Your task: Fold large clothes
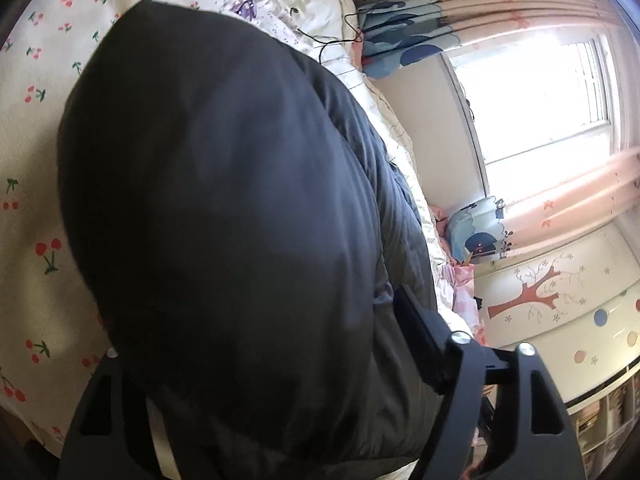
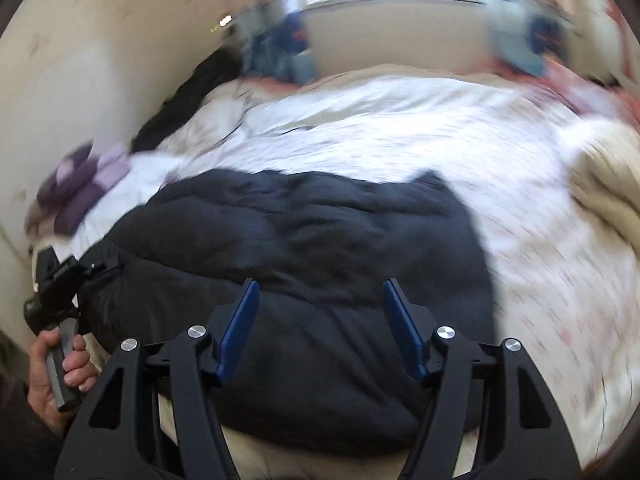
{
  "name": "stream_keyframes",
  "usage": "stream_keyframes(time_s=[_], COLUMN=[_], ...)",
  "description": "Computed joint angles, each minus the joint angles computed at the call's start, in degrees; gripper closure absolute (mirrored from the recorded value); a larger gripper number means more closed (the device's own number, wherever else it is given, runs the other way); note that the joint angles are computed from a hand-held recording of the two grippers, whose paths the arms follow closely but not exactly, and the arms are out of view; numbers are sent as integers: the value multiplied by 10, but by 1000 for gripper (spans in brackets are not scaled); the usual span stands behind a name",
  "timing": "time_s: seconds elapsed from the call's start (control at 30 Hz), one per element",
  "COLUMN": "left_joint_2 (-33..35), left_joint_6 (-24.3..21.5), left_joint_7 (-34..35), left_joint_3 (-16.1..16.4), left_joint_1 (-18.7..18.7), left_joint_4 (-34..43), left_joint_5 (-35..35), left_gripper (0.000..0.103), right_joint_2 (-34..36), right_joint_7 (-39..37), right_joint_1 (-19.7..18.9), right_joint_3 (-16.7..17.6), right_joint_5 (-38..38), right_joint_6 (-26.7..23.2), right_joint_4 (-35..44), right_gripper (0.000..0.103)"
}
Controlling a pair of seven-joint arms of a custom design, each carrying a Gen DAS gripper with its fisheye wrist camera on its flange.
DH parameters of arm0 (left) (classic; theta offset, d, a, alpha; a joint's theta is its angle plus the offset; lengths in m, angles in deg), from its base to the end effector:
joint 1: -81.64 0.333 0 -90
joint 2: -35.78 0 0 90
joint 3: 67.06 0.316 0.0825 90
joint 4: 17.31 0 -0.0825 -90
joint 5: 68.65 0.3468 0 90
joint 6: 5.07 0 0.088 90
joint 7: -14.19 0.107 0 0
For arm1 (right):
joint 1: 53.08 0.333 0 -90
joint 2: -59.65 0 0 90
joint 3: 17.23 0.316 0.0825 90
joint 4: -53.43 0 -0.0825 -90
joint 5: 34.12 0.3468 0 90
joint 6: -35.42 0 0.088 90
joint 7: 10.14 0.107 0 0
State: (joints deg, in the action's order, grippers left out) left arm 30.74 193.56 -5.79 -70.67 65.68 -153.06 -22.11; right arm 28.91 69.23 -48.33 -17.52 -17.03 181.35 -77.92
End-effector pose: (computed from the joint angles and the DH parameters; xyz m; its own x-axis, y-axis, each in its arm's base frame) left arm 0.4229 -0.2418 0.5043 0.1753 -0.5038 0.8458 -0.6549 -0.7011 -0.2819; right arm 0.4024 0.0270 0.6508 0.1523 -0.9750 -0.1619 -0.6974 0.0101 -0.7166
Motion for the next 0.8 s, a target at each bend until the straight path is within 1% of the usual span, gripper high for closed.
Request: stream_keyframes(time_s=[0.03, 0.07, 0.13, 0.17, 0.23, 0.27, 0.3, 0.33, 0.37, 0.4, 0.43, 0.47, 0.53, 0.57, 0.6, 0.67, 0.73, 0.8], left_joint_2=[4, 18, 30, 34, 41, 40, 39, 40, 42, 43, 43, 43, 45, 47, 49, 52, 54, 59], left_joint_6=[7, 10, 28, 37, 50, 51, 40, 30, 32, 38, 37, 35, 34, 37, 39, 38, 33, 27], left_joint_7=[5, -9, -11, -3, 58, 96, 107, 106, 114, 129, 131, 126, 109, 98, 88, 80, 76, 70], left_joint_3=[-2, -2, -16, -23, -45, -55, -60, -61, -63, -67, -68, -68, -67, -66, -66, -67, -70, -72], left_joint_1=[3, 3, 16, 25, 38, 41, 43, 44, 45, 46, 47, 48, 52, 54, 56, 60, 63, 67], left_joint_4=[-3, 9, 9, 6, -2, -3, 2, 10, 14, 11, 12, 14, 17, 18, 19, 23, 28, 37], left_joint_5=[-9, -6, -20, -26, -81, -110, -109, -95, -95, -110, -109, -102, -85, -76, -69, -62, -57, -49], left_gripper=[23, 20, 20, 20, 20, 25, 36, 42, 47, 50, 51, 53, 54, 54, 54, 54, 54, 54], right_joint_2=[28, 61, 116, 131, 172, 201, 215, 240, 254, 263, 273, 283, 289, 284, 276, 275, 301, 334], right_joint_7=[1, 1, 14, 27, 45, 64, 77, 89, 102, 108, 105, 100, 85, 72, 63, 64, 62, 70], right_joint_1=[5, 9, 10, 10, 14, 12, 14, 17, 23, 29, 35, 41, 49, 51, 52, 52, 53, 58], right_joint_3=[8, 17, 36, 43, 47, 54, 55, 57, 57, 55, 49, 45, 35, 30, 27, 25, 23, 22], right_joint_5=[-3, -10, -38, -53, -76, -105, -127, -157, -182, -201, -206, -206, -197, -181, -171, -179, -177, -189], right_joint_6=[5, 6, 10, 8, 13, 7, -3, -13, -6, -5, -25, -59, -94, -91, -71, -43, -42, -54], right_joint_4=[18, 42, 82, 93, 123, 143, 148, 160, 164, 165, 177, 201, 227, 230, 226, 233, 270, 305], right_gripper=[42, 42, 42, 42, 40, 34, 29, 28, 26, 26, 26, 26, 26, 26, 26, 26, 26, 26])
